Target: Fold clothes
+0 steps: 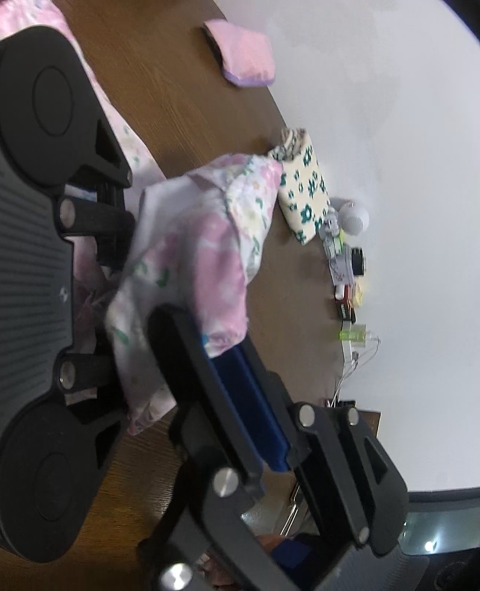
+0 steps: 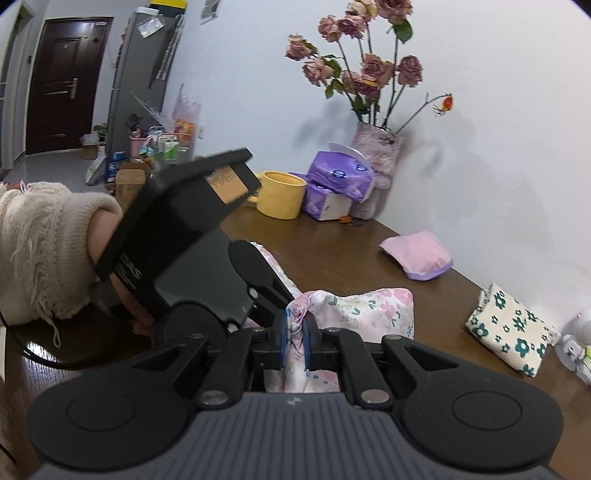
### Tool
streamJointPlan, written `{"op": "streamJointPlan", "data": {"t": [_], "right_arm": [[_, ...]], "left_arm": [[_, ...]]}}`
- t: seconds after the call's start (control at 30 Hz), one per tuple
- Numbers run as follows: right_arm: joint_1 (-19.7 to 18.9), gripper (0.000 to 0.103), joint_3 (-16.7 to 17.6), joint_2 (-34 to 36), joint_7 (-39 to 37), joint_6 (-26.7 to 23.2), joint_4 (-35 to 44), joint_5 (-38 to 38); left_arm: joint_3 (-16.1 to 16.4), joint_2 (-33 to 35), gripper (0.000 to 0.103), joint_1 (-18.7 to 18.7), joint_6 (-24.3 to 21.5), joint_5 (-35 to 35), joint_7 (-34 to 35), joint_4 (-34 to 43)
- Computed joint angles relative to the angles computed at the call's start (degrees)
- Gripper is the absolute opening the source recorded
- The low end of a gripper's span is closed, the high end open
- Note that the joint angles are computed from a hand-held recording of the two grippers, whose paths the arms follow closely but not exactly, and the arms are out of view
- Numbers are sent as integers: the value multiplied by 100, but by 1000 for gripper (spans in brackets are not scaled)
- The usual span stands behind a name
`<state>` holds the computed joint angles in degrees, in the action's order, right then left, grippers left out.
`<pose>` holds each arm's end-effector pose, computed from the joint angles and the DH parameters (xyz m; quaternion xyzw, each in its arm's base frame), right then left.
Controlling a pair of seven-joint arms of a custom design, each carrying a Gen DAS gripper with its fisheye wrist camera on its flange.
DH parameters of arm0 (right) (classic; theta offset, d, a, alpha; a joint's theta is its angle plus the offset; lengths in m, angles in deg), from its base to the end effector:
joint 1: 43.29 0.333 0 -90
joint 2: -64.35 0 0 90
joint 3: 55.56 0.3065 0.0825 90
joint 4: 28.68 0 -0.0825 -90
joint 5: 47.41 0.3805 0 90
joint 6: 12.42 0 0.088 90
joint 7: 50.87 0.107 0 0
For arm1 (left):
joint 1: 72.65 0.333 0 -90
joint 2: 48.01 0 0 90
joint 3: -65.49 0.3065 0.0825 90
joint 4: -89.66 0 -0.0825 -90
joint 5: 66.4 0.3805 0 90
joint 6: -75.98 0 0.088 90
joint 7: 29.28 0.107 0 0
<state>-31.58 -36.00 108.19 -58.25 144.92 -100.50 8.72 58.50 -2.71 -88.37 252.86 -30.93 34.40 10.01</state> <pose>0.7193 0.3009 0.3830 -0.8502 0.1331 -0.2122 0.4630 0.6990 -0.3141 0.3374 -0.4722 0.7616 -0.3589 0.2612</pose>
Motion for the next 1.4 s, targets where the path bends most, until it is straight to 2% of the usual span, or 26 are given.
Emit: {"op": "streamJointPlan", "data": {"t": [0.07, 0.27, 0.37, 0.53, 0.7, 0.9, 1.13, 1.3, 1.4], "right_arm": [[-60, 8, 63, -10, -152, -51, -38, 40], [-38, 8, -8, 75, -186, -353, 108, -39], [23, 8, -70, 123, -133, -436, 198, -150], [100, 8, -132, 204, -17, -564, 304, -347], [165, 8, -161, 266, 61, -648, 352, -522], [233, 8, -183, 348, 151, -766, 445, -687], [354, 8, -228, 523, 366, -875, 650, -907], [410, 8, -229, 613, 467, -955, 740, -1022], [497, 8, -331, 742, 710, -1106, 943, -1210]], "left_arm": [[332, -229, 38, -214, 78, 109, -307, -304], [567, -667, 39, -370, -132, 366, -818, -865], [1163, -995, 39, -775, 32, 837, -1554, -1330], [1728, -1348, 39, -1170, 44, 1636, -2526, -1749], [1829, -1518, 39, -1260, 13, 2284, -3185, -1933], [1776, -1717, 39, -1195, -22, 3030, -3990, -2169], [1398, -1756, 39, -829, -57, 3519, -4483, -2234], [1034, -1760, 39, -491, -116, 3581, -4442, -2244], [976, -1845, 39, -418, -70, 3674, -4522, -2331]]}}
